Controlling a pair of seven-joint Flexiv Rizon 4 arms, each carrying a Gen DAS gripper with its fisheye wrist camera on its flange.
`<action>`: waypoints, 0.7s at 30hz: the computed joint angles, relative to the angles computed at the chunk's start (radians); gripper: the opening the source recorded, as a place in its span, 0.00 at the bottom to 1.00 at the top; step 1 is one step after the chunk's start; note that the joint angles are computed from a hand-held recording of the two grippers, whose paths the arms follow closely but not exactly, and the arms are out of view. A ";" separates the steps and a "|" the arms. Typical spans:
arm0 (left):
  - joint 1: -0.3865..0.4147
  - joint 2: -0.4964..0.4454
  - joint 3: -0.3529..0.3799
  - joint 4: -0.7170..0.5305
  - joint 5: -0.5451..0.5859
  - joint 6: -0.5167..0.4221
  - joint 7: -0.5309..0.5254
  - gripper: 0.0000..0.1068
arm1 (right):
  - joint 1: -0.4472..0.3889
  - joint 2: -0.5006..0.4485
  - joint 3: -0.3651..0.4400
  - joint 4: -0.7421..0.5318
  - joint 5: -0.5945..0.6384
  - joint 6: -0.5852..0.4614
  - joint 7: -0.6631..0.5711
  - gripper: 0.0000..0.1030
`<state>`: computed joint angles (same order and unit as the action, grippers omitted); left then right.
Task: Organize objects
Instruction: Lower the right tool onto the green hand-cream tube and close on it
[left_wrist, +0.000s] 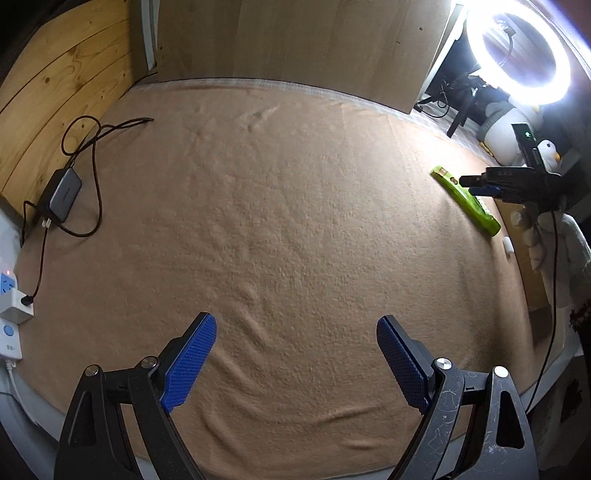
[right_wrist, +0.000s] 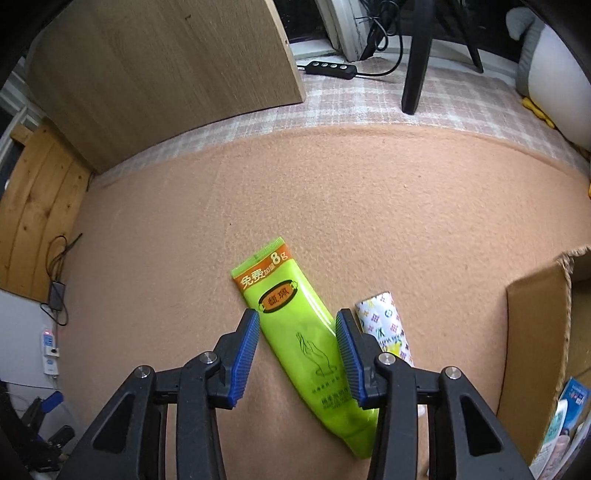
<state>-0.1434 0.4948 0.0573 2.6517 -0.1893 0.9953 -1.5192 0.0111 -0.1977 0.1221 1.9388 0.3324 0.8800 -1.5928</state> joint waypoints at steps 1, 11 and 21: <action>0.001 0.002 0.000 -0.001 0.002 -0.001 0.000 0.85 | 0.001 -0.001 0.000 0.000 -0.003 -0.002 0.001 0.38; -0.029 -0.057 -0.010 -0.021 -0.035 0.034 0.020 0.85 | -0.021 0.024 0.002 0.022 0.066 -0.053 -0.015 0.35; -0.073 -0.139 -0.046 -0.054 -0.066 0.088 0.020 0.85 | 0.000 0.122 0.007 0.122 0.224 -0.051 -0.081 0.19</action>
<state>-0.2166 0.3559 0.0113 2.5980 -0.2549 1.0837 -1.4990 0.0112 -0.0759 0.1295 2.0605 0.5569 0.8288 -1.6736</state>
